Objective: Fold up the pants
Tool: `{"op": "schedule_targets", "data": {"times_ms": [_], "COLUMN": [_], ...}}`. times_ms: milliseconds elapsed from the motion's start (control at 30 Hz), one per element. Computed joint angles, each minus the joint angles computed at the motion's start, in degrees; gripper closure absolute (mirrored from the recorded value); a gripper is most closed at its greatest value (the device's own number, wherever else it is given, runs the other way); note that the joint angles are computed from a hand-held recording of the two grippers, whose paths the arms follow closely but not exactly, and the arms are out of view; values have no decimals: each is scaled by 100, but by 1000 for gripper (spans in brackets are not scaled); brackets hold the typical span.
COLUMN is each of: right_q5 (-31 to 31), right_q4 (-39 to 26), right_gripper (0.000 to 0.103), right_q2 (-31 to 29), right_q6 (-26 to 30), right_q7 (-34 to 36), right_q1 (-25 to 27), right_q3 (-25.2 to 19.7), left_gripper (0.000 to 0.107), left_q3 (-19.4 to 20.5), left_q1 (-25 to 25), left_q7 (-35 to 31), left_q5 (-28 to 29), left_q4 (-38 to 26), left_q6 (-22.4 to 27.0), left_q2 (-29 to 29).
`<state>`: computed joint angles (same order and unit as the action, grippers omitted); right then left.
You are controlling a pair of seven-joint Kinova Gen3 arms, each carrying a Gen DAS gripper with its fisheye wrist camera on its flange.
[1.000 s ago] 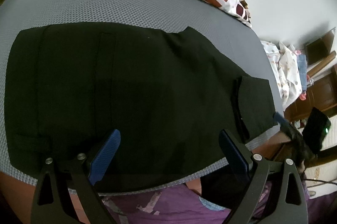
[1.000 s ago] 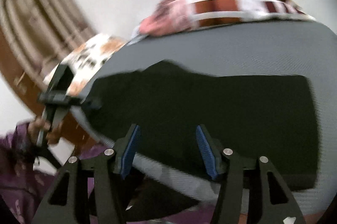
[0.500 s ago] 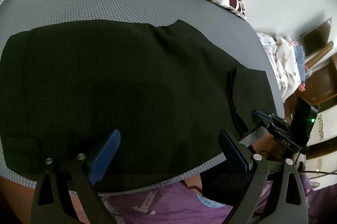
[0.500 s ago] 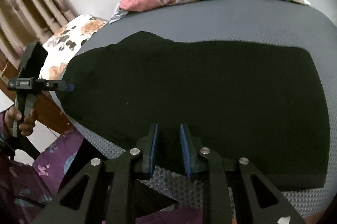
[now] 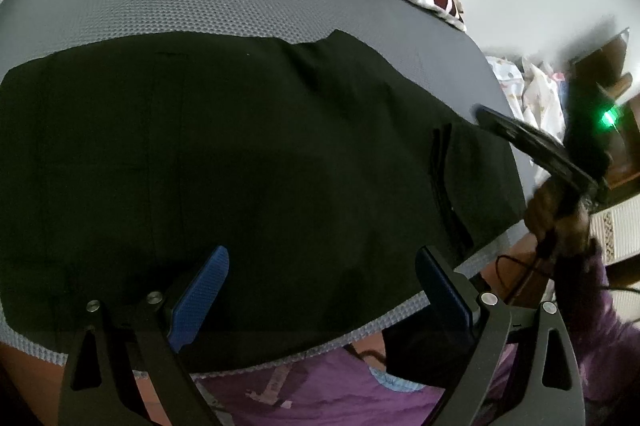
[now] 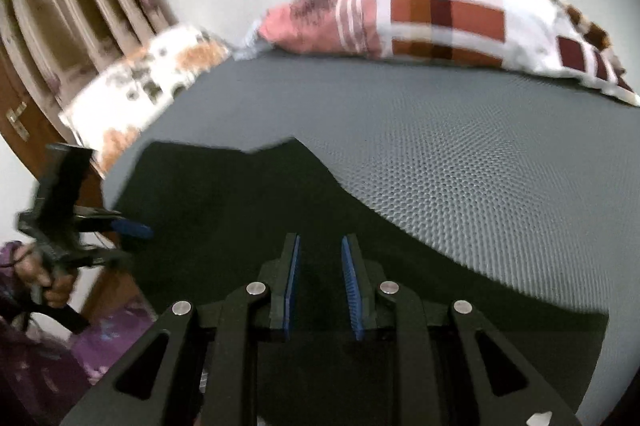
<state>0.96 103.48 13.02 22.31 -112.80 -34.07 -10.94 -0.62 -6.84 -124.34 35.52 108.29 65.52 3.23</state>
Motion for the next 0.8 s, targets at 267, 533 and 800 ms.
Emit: {"op": "schedule_targets", "data": {"times_ms": [267, 533, 800], "right_q5": [163, 167, 521], "right_q4": [-605, -3, 266], "right_gripper": [103, 91, 83], "right_q2": [813, 604, 230], "right_q6": [624, 202, -193], "right_q7": [0, -10, -1111], "right_q1": [1590, 2181, 1305], "right_q3": [-1405, -2062, -874], "left_gripper": [13, 9, 9], "left_q3": [0, 19, -9], "left_q1": [-43, -110, -154], "left_q7": [-105, -206, -208], "left_q5": [157, 298, 336], "left_q4": [5, 23, -9], "left_q6": [-8, 12, 92], "left_q2": [120, 172, 188]}}
